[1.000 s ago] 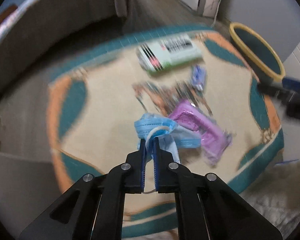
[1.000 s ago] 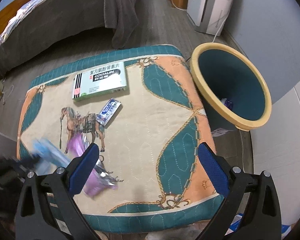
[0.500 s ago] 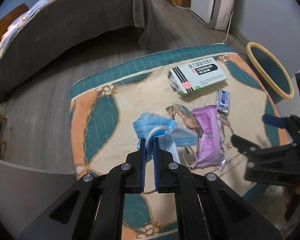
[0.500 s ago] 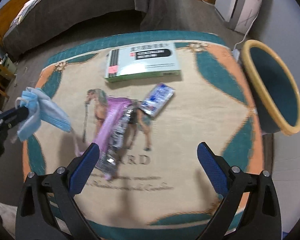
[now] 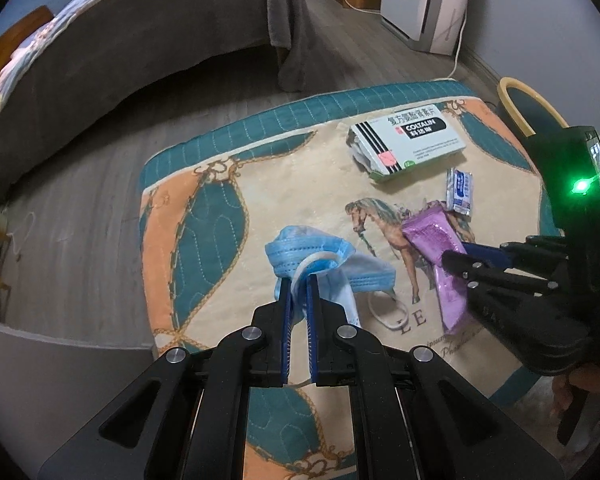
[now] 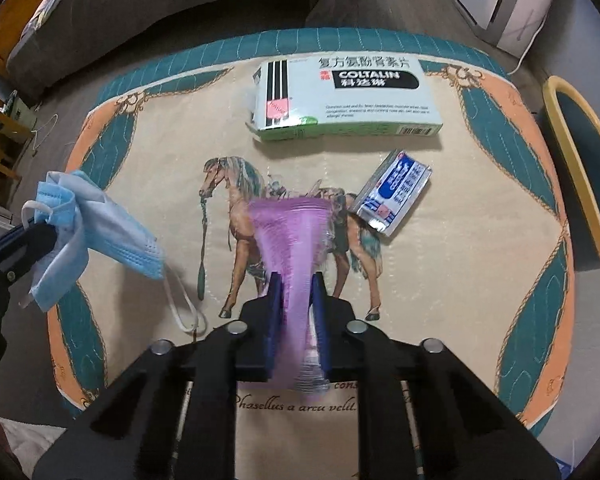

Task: Collect trash
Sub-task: 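Carry the pink wrapper over the wastebasket with the right tool while the left tool carries the mask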

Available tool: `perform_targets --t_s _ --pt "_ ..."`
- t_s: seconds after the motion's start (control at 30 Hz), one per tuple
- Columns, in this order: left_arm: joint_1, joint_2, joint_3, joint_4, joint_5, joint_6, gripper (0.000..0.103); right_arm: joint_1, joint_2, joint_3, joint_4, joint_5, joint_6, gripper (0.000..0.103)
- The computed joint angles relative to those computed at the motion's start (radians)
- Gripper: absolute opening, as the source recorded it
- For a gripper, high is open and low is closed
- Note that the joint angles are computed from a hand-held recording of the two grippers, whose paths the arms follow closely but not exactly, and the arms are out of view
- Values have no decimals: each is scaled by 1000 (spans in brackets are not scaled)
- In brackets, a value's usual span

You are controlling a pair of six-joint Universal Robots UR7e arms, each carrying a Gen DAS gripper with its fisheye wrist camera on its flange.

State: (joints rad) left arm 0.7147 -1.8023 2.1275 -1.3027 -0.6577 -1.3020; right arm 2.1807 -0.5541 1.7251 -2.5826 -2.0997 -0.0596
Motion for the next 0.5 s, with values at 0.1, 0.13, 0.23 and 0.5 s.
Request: perform_targets --t_s 0.1,0.13,0.23,0.5 --pt "-8 4 -2 -6 8 -3 8 -4 -18 9 -16 5 4 11" --pt "-10 6 -3 -9 11 -1 8 -4 -23 11 -21 7 4 11" --pt "-17 18 -8 -2 20 -2 8 -3 -40 21 -46 14 -5 11" --pt "-33 38 -21 -6 51 -15 8 -13 -100 32 -97 23 -27 11"
